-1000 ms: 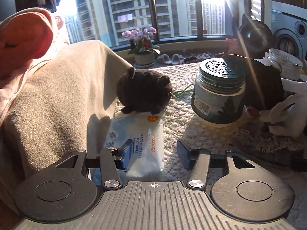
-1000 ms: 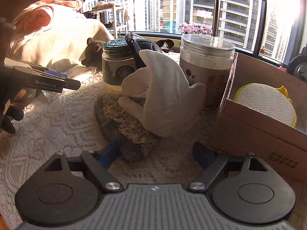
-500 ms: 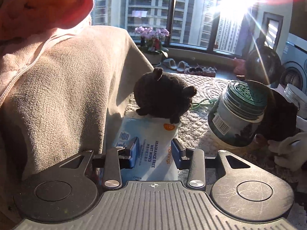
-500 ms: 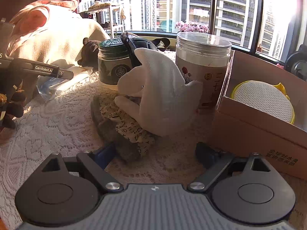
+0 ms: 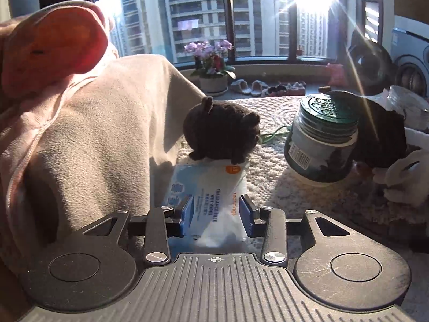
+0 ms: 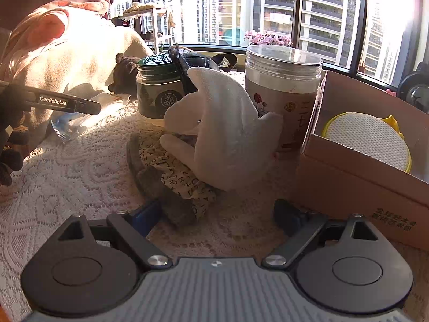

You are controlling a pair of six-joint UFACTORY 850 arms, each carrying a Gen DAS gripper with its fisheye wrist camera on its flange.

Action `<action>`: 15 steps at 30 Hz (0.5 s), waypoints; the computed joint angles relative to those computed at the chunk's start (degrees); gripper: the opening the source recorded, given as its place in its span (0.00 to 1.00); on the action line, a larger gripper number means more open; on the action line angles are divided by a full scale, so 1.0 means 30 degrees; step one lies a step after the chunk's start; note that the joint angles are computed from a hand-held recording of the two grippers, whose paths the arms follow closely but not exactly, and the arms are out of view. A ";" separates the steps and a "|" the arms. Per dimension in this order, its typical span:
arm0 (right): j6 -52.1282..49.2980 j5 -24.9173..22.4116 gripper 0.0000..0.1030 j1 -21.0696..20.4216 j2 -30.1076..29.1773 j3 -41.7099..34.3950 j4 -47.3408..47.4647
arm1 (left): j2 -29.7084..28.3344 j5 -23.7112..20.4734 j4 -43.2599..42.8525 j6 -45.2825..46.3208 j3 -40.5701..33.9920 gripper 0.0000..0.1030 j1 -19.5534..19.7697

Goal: Organize soft objects
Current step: 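Move the open left tool over the blue wet-wipes pack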

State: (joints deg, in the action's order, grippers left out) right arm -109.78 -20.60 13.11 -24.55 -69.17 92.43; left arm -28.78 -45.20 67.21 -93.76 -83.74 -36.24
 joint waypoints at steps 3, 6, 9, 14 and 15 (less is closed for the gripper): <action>-0.0005 -0.0002 0.89 -0.0003 0.0004 0.0005 0.0008 | 0.0153 -0.0223 -0.0500 -0.0218 0.0314 0.42 0.0048; -0.0009 0.0002 0.89 -0.0007 0.0008 0.0007 0.0001 | 0.0335 0.0037 -0.0682 -0.0839 0.0533 0.43 0.0234; 0.0023 0.0037 0.89 -0.0012 0.0015 -0.0005 -0.0032 | 0.0481 0.0573 -0.0477 -0.1592 0.0789 0.42 0.0467; -0.0015 0.0029 0.90 -0.0014 0.0009 0.0000 0.0002 | 0.0652 0.0999 -0.0073 -0.2620 0.1076 0.41 0.0495; -0.0022 0.0022 0.90 -0.0019 0.0008 0.0000 0.0004 | 0.0676 0.1155 -0.0036 -0.2774 0.1111 0.42 0.0513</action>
